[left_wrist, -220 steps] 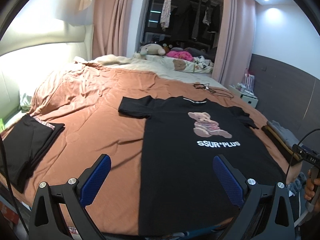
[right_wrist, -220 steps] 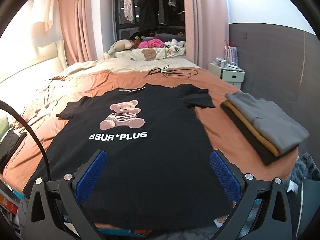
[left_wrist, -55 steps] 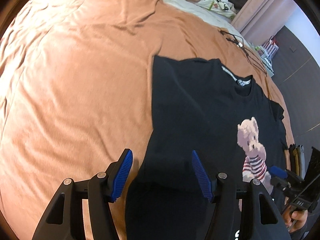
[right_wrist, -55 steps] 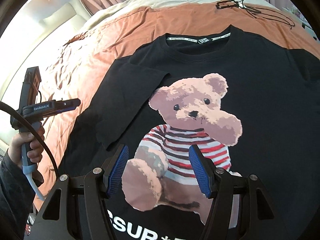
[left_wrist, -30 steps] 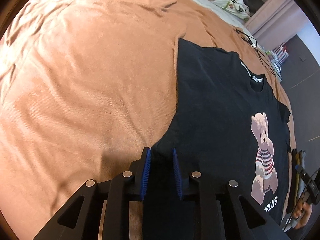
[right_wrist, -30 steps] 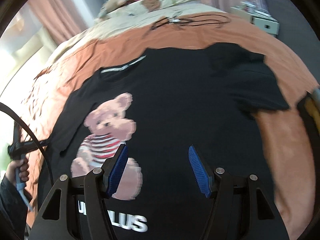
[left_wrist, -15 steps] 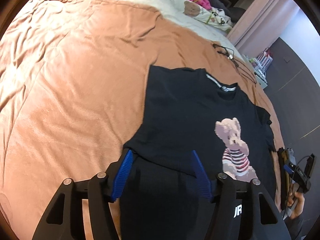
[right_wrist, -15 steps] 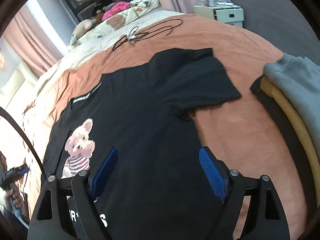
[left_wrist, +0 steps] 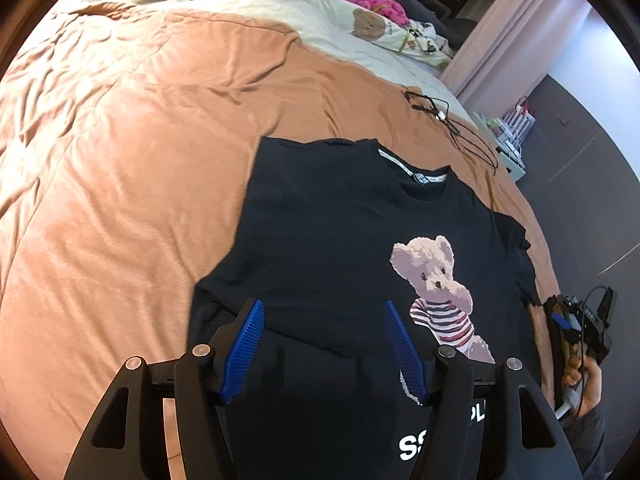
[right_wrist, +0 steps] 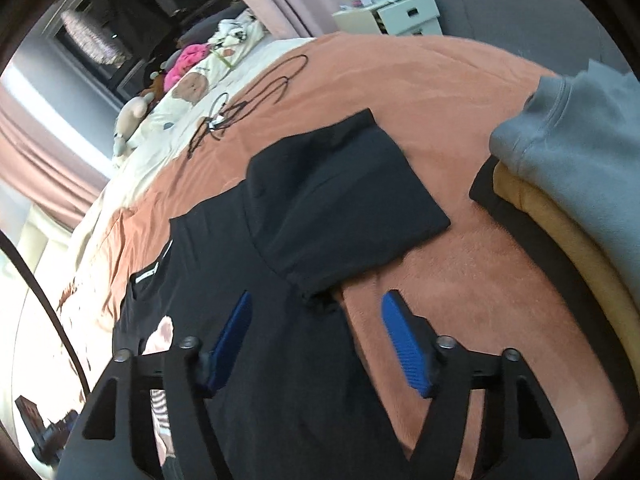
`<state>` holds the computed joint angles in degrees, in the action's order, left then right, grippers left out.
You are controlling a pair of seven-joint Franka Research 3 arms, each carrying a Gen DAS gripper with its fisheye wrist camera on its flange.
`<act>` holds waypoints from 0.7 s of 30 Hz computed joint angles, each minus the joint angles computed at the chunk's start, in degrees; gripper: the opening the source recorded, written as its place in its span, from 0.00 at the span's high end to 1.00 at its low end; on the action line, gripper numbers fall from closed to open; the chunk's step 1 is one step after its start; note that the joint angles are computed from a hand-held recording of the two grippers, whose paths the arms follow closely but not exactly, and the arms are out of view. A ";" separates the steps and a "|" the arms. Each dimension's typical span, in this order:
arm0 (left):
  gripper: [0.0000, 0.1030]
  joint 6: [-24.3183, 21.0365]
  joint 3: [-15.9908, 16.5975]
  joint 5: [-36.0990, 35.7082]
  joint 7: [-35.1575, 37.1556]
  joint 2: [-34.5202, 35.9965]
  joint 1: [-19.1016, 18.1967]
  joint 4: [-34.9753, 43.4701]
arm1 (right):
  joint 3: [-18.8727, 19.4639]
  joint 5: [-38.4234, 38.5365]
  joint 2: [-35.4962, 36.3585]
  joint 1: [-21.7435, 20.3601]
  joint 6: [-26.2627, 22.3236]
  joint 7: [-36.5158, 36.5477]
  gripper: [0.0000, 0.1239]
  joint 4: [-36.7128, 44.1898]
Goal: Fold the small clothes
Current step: 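Move the right tool to the other sleeve and grasp its edge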
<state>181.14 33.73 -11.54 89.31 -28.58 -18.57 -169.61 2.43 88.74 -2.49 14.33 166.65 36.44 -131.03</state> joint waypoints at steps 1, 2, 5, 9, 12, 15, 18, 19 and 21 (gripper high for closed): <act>0.37 0.43 -0.73 -0.07 -0.42 0.88 -0.19 0.21 | -0.11 0.87 0.98 -0.09 -0.33 -0.01 0.52 0.81; 0.37 1.04 -0.88 -0.19 -0.86 1.89 -1.04 0.52 | -0.10 0.29 1.95 -0.20 -0.14 1.12 0.53 1.57; 0.37 3.01 2.94 -0.38 -1.98 4.72 -7.35 1.94 | -0.09 -1.80 4.86 -0.90 -0.49 4.53 0.56 3.73; 0.37 3.94 8.47 0.85 -3.77 7.95 -14.90 4.14 | 0.50 -2.20 7.99 -1.91 -1.04 6.67 0.57 6.53; 0.37 4.23 12.18 1.59 -4.68 9.79 -19.80 5.72 | 0.91 -2.23 10.52 -2.76 -1.16 8.32 0.57 8.94; 0.37 4.72 16.97 2.23 -5.05 10.73 -25.27 6.99 | 1.57 0.54 11.98 -3.57 -1.11 7.33 0.57 10.22; 0.37 4.44 21.73 2.35 -5.08 11.61 -30.65 8.29 | 2.19 1.61 13.04 -3.10 2.01 6.18 0.57 11.74; 0.37 4.30 22.74 2.19 -5.05 12.12 -31.95 8.75 | 2.42 1.30 13.32 -2.73 3.56 6.24 0.57 12.20; 0.37 4.15 24.54 1.76 -4.68 12.70 -34.33 9.42 | 2.73 0.87 13.83 -2.16 6.87 6.13 0.61 13.19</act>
<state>185.29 58.27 -9.79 84.64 -15.88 -52.90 -160.19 5.16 89.61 11.33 12.17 173.52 42.56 -117.84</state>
